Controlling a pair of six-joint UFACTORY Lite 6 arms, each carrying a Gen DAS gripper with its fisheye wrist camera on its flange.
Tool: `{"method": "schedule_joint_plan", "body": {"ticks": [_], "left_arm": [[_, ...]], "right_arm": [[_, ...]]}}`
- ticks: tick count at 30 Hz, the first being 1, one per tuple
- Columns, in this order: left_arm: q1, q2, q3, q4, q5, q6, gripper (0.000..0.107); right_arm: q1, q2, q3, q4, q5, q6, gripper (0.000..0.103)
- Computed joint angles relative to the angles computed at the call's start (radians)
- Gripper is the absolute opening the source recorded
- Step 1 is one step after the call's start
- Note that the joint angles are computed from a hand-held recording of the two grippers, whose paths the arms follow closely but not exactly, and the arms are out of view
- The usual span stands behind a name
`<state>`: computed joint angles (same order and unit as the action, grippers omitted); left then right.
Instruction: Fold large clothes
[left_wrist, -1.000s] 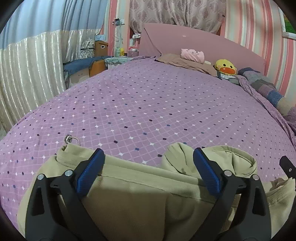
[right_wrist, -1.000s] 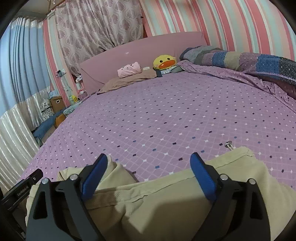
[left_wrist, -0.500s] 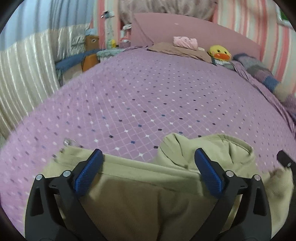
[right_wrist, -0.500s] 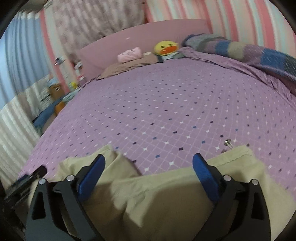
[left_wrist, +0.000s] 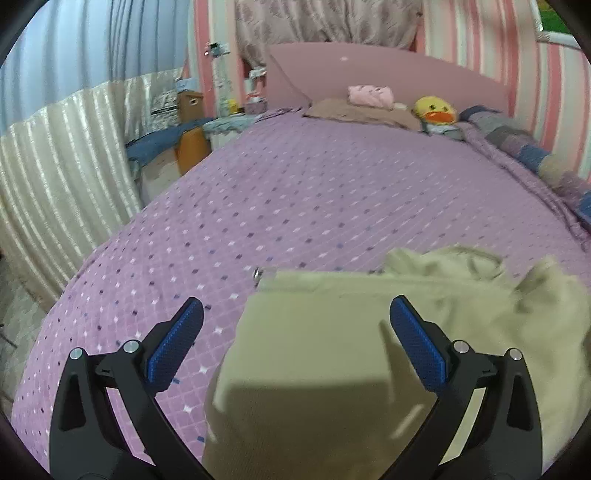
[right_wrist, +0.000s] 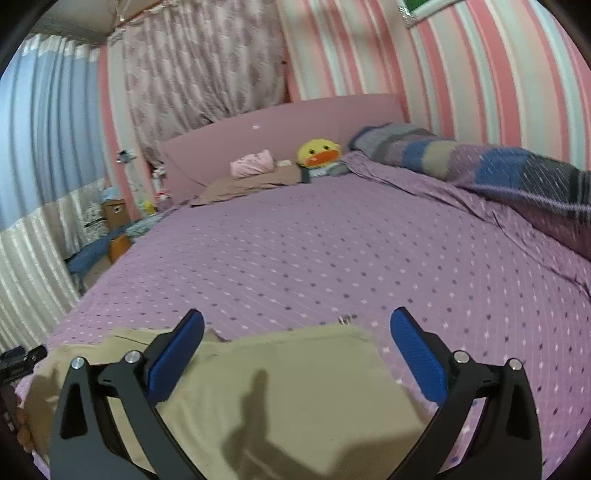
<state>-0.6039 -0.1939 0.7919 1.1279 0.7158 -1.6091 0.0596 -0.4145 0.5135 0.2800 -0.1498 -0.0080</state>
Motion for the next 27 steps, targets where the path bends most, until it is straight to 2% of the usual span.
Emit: {"method": "schedule_joint_plan", "body": {"ticks": [4,6,10,15,18,22,24,27], "left_arm": [[-0.019,0.094,-0.03,0.123,0.041,-0.135,0.1],[-0.004,0.093,-0.064,0.178,0.022,-0.192,0.1],[0.029,0.085,-0.122,0.302,-0.03,-0.343,0.1],[0.058,0.133,-0.152,0.473,-0.078,-0.542,0.1],[0.089,0.16,-0.145,0.512,-0.123,-0.584,0.1],[0.078,0.193,-0.075,0.371,-0.112,-0.416,0.1],[0.068,0.175,-0.045,0.247,-0.093,-0.272,0.1],[0.035,0.042,-0.027,0.051,-0.02,-0.032,0.1]], "right_arm": [[0.078,0.119,-0.021,0.387,-0.177,-0.393,0.101],[0.087,0.156,-0.029,0.438,-0.228,-0.424,0.101],[0.021,0.229,-0.051,0.186,-0.27,-0.141,0.101],[0.012,0.292,-0.067,0.063,-0.348,-0.009,0.101],[-0.013,0.339,-0.037,-0.016,-0.33,0.06,0.101],[-0.016,0.34,-0.007,0.001,-0.265,0.028,0.101],[-0.038,0.298,0.015,-0.047,-0.163,0.041,0.101],[-0.062,0.059,-0.005,-0.024,0.038,-0.062,0.101]]}}
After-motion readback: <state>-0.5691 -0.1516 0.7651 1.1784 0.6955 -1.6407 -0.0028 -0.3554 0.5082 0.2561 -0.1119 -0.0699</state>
